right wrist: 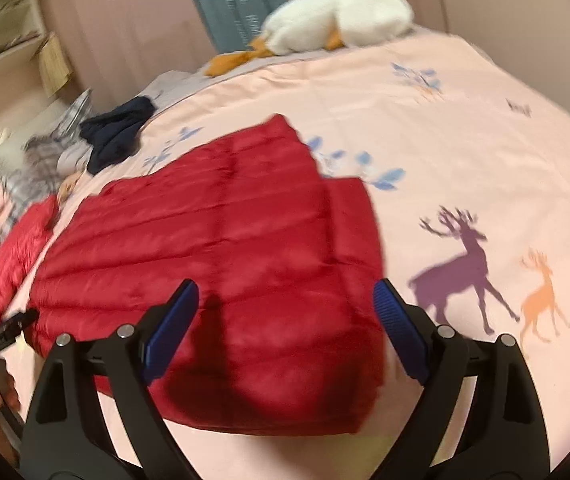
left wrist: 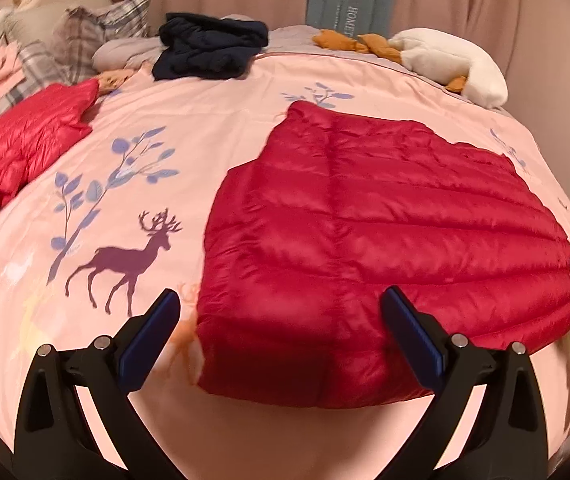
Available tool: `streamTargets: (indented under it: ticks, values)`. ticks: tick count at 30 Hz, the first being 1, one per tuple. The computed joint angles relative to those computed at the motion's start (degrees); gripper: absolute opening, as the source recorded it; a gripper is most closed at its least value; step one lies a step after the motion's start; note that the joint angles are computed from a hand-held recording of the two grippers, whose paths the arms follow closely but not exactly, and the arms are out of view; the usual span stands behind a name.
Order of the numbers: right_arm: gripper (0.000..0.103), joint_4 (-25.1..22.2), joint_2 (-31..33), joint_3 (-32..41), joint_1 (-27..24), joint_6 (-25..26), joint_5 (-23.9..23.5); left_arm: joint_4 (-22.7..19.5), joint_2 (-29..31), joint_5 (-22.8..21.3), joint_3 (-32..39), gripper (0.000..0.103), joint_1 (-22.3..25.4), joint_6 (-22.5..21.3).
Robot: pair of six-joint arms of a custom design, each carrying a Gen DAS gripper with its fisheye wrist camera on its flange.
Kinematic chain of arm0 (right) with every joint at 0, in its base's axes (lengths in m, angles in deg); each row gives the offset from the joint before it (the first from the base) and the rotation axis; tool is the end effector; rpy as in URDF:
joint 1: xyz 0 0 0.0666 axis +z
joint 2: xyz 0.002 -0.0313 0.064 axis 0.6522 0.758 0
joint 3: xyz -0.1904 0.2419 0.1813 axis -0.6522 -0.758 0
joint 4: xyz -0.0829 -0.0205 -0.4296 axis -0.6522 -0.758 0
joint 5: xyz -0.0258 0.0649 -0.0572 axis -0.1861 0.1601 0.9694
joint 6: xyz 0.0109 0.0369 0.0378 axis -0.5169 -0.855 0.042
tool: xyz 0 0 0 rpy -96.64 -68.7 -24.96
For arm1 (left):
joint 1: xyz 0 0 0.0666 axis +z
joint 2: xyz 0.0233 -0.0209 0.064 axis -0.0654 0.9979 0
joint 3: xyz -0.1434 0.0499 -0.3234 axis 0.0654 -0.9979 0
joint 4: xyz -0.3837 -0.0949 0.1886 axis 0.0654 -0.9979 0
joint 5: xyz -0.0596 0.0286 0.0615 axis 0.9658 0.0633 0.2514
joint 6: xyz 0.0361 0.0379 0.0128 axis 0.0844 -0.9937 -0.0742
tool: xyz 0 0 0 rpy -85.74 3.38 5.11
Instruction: Fold large clothes
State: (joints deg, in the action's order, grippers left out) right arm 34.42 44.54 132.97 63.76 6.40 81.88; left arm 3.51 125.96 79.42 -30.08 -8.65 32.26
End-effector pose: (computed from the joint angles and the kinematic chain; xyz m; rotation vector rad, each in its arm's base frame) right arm 0.4072 0.1716 0.3356 0.1333 2.3538 0.4165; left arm 0.3465 -0.0262 0.3380 -0.2458 2.3891 -0.0256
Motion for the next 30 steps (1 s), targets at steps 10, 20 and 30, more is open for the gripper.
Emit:
streamTargets:
  ticks: [10,20,30]
  values:
    - [0.052,1.73,0.1,-1.29,-0.76,-1.19,-2.86,-0.32,0.05,4.17,-0.27,0.063,0.78,1.06]
    - [0.018,3.26,-3.02,-2.91,0.88,-1.01,0.34,-0.08,0.18,2.53,0.12,0.058,0.03,0.91]
    - [0.037,1.46,-3.42,-3.05,1.33,-2.17,2.05,-0.22,-0.19,0.2,-0.3,0.061,-0.53,-0.01]
